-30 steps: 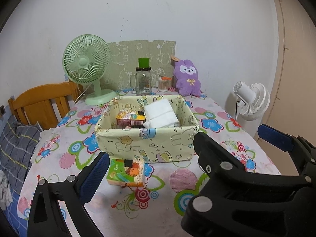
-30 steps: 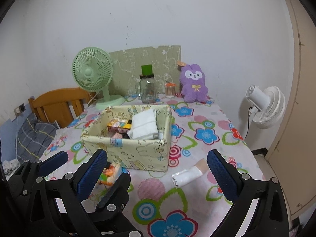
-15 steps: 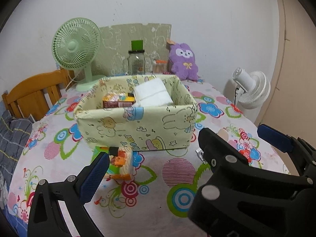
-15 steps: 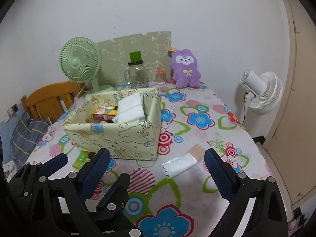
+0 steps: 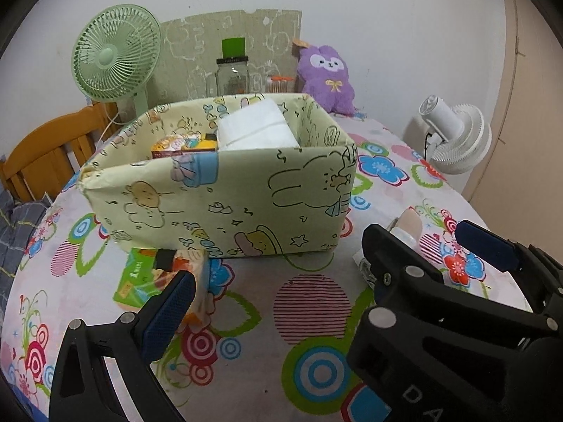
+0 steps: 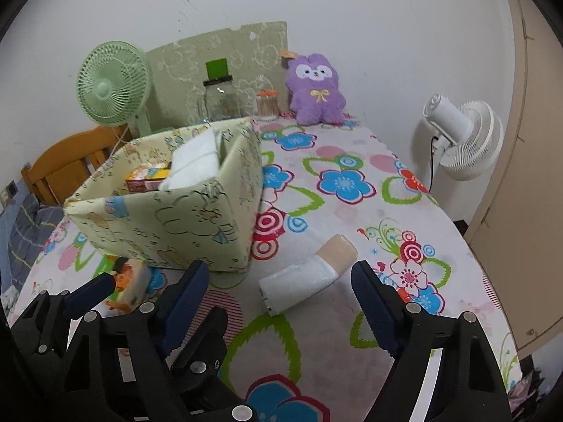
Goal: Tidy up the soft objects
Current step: 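Lower the right gripper onto the white rolled cloth and close on it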
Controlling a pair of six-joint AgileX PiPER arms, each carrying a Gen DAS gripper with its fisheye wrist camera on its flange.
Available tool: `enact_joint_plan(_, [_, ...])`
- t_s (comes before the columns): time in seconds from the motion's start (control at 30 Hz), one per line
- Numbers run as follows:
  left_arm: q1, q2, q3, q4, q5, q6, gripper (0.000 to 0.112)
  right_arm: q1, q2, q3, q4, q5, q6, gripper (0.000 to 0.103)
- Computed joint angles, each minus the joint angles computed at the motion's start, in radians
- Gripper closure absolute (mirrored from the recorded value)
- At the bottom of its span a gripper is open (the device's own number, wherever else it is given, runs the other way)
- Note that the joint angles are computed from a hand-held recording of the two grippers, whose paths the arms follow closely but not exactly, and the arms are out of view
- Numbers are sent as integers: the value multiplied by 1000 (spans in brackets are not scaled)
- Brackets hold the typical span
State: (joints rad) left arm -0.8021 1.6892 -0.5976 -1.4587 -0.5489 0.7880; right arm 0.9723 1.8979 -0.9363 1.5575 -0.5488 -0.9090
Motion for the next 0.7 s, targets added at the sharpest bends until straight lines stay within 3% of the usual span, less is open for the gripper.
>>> enact_joint_plan(0.5, [66, 131, -115, -48, 87, 97, 16, -112, 99, -77, 59, 111, -85, 34])
enact_joint_plan(0.7, [82, 158, -154, -127, 114, 197, 16, -146, 139, -115, 115, 158, -147, 43])
